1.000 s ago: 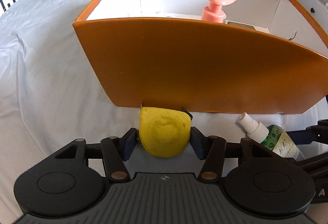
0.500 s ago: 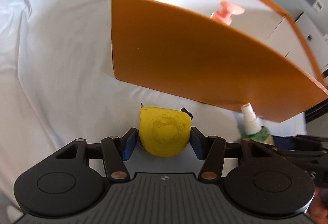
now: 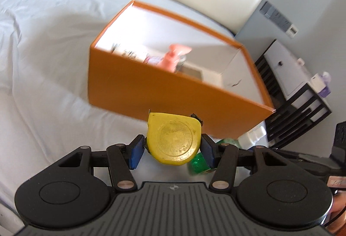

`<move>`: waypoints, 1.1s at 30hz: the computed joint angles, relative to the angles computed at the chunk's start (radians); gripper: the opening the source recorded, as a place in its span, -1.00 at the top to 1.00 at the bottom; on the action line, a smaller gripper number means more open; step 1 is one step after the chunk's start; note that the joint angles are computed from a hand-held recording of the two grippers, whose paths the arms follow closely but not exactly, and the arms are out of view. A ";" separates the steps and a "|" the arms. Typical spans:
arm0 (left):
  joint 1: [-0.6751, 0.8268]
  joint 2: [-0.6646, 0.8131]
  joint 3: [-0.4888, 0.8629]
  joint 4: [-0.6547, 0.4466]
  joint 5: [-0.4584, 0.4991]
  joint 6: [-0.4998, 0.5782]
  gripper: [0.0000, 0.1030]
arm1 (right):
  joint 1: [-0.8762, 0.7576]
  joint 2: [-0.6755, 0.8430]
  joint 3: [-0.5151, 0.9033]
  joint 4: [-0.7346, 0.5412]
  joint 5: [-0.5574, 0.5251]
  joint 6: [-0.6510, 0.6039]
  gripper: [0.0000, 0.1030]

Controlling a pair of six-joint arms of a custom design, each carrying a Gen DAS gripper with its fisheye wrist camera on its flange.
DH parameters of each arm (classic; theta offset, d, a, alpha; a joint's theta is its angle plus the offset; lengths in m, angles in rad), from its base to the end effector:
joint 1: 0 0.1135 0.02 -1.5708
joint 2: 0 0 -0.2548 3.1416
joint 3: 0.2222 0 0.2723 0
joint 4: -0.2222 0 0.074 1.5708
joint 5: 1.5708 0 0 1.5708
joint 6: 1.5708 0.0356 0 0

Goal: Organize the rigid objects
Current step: 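Carry the tape measure into the box with the left tool while the right tool lowers the spray bottle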

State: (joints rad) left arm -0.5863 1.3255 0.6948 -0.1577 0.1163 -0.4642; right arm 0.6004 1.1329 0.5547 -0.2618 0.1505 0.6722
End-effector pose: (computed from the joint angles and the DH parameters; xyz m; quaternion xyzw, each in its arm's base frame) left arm 0.2352 -0.1612 0.1749 0.0784 0.9198 -0.2374 0.3024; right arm 0.2011 0.1312 0.1680 0.0603 0.9298 0.1553 0.3283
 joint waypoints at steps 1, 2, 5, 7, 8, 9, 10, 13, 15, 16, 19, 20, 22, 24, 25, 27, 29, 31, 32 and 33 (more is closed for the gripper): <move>0.003 -0.006 0.008 0.001 0.006 0.006 -0.23 | 0.010 -0.025 -0.002 -0.013 0.020 0.007 0.10; 0.006 -0.029 0.004 -0.006 0.011 0.011 -0.23 | 0.021 -0.055 -0.001 -0.035 0.038 0.016 0.10; 0.007 -0.027 0.038 -0.001 0.017 0.020 -0.23 | 0.037 -0.130 0.013 -0.085 0.076 0.020 0.10; 0.001 -0.019 0.075 -0.014 0.005 0.033 -0.23 | 0.038 -0.171 0.034 -0.124 0.099 0.006 0.10; -0.002 -0.015 0.092 -0.016 -0.001 0.042 -0.23 | 0.036 -0.184 0.048 -0.144 0.109 -0.001 0.10; -0.002 -0.008 0.107 -0.014 -0.002 0.050 -0.23 | 0.034 -0.197 0.062 -0.160 0.119 -0.011 0.10; -0.004 -0.004 0.123 -0.018 -0.004 0.056 -0.23 | 0.032 -0.211 0.073 -0.171 0.126 -0.025 0.10; -0.003 0.035 0.180 -0.026 0.007 0.073 -0.23 | 0.023 -0.209 0.115 -0.209 0.134 -0.071 0.10; -0.010 0.067 0.216 -0.030 0.011 0.082 -0.23 | 0.016 -0.189 0.142 -0.240 0.134 -0.084 0.10; -0.014 0.084 0.236 -0.035 0.012 0.079 -0.23 | 0.007 -0.194 0.142 -0.242 0.122 -0.080 0.10; -0.024 0.136 0.293 -0.033 0.023 0.064 -0.23 | -0.052 -0.197 0.151 -0.248 0.058 -0.064 0.10; -0.024 0.152 0.310 -0.028 0.029 0.063 -0.23 | -0.062 -0.194 0.159 -0.249 0.060 -0.066 0.10; -0.025 0.196 0.364 -0.034 0.025 0.064 -0.23 | -0.075 -0.185 0.177 -0.242 0.082 -0.081 0.10; -0.020 0.239 0.411 -0.029 0.013 0.057 -0.23 | -0.118 -0.168 0.196 -0.213 0.045 -0.090 0.12; -0.017 0.255 0.424 -0.018 0.004 0.059 -0.23 | -0.136 -0.147 0.216 -0.204 0.037 -0.093 0.12; -0.010 0.268 0.417 0.022 -0.008 0.074 -0.23 | -0.151 -0.107 0.249 -0.183 0.046 -0.115 0.12; 0.009 0.276 0.386 0.066 -0.011 0.087 -0.23 | -0.142 -0.050 0.287 -0.165 0.095 -0.159 0.12; 0.030 0.290 0.356 0.096 -0.012 0.082 -0.23 | -0.133 0.036 0.341 -0.169 0.145 -0.206 0.12; 0.040 0.299 0.347 0.102 -0.014 0.078 -0.23 | -0.132 0.074 0.360 -0.171 0.165 -0.222 0.12; 0.050 0.308 0.338 0.107 -0.014 0.075 -0.23 | -0.132 0.112 0.375 -0.170 0.178 -0.237 0.12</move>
